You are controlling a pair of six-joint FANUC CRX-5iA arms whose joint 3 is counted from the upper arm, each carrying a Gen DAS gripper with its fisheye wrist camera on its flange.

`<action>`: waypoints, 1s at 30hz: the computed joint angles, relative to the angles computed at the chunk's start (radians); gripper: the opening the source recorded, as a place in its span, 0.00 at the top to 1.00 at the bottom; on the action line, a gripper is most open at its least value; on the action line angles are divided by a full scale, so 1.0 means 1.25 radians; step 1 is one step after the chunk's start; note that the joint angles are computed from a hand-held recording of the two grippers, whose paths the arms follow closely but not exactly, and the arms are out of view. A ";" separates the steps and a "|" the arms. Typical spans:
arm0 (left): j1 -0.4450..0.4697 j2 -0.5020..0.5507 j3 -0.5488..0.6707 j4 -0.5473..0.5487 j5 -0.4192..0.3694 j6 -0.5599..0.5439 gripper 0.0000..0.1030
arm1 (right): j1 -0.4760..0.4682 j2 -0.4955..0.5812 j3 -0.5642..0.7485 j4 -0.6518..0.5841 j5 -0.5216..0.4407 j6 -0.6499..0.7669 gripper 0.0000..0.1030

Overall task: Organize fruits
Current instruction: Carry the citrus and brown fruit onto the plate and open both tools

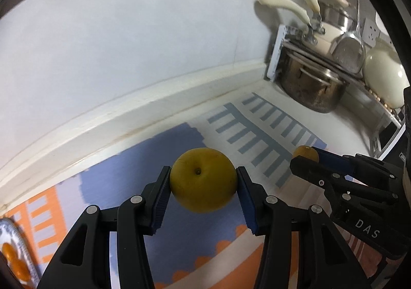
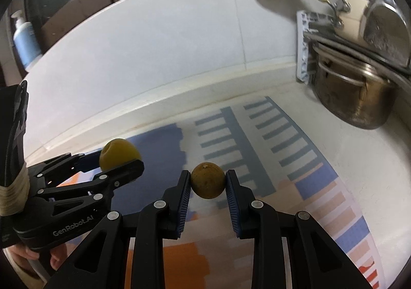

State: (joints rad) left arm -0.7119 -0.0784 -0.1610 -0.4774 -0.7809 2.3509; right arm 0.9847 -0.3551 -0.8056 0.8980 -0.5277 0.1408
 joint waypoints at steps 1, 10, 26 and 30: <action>-0.006 -0.011 -0.003 -0.012 -0.009 0.016 0.53 | 0.007 -0.004 0.000 0.007 -0.003 -0.002 0.72; -0.058 -0.113 -0.035 -0.106 -0.097 0.136 0.53 | 0.078 -0.026 0.007 0.069 -0.020 -0.013 0.72; -0.262 -0.260 -0.063 -0.291 -0.420 0.402 0.53 | 0.227 -0.024 0.041 0.103 -0.022 0.021 0.72; -0.328 -0.283 -0.067 -0.322 -0.514 0.462 0.53 | 0.265 -0.017 0.050 0.102 -0.017 0.036 0.72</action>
State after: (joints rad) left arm -1.1216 -0.4319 -0.2454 -0.8798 -1.4236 2.9284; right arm 1.3156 -0.3768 -0.7426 1.0257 -0.5487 0.1859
